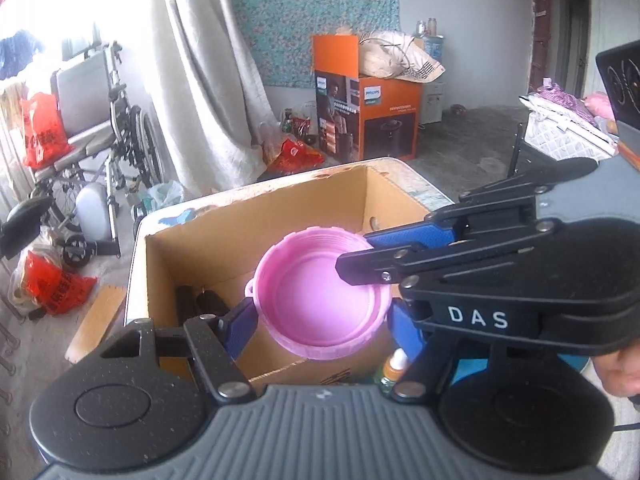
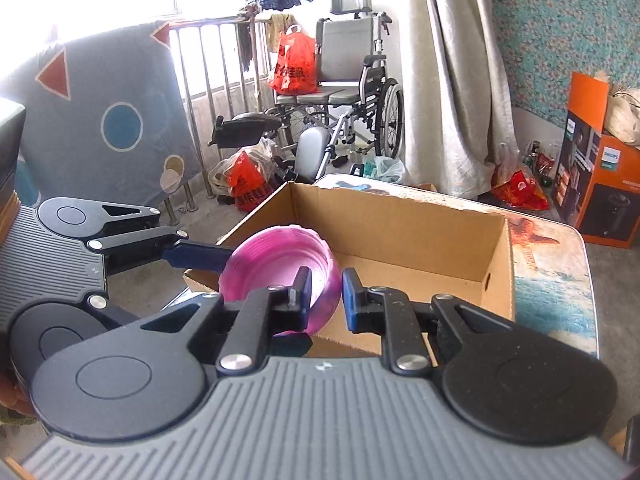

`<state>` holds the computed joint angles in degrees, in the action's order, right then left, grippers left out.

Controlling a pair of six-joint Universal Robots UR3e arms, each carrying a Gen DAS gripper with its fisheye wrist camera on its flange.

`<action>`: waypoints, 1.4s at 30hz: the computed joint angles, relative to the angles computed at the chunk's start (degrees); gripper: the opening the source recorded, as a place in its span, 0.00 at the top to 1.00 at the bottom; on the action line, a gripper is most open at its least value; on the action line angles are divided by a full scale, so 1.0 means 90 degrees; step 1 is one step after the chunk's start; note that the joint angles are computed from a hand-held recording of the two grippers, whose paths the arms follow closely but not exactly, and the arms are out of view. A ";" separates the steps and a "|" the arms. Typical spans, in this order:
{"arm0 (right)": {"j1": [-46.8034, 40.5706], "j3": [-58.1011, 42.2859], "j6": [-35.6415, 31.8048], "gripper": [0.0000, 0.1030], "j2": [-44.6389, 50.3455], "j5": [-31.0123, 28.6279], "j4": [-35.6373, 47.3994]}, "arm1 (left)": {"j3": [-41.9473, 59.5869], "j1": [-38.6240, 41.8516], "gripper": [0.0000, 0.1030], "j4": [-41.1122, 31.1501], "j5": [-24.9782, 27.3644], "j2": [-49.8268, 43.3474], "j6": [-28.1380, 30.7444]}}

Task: Organize rigid objects
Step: 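Lift the pink lid and lower it into the cardboard box, then open the right gripper to release the pink lid and withdraw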

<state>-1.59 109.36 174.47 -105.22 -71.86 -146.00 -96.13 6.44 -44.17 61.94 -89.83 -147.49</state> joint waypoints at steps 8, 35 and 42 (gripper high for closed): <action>-0.0145 -0.4371 0.0011 0.85 0.3761 0.0979 0.3177 | 0.3253 0.0263 0.30 -0.2464 0.0475 -0.2540 -0.0004; -0.0471 -0.6965 0.0520 0.82 0.6415 0.2225 0.5230 | 0.3149 0.0124 0.23 -0.1859 0.0631 -0.2546 -0.0023; -0.1153 -0.4095 0.0466 0.66 0.4295 0.2877 0.3799 | 0.1459 0.0902 0.14 -0.1350 -0.0723 -0.1111 0.0351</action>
<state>-11.97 72.50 178.67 -66.57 -45.97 -111.80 -83.00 14.56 -56.32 55.43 -99.82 -144.33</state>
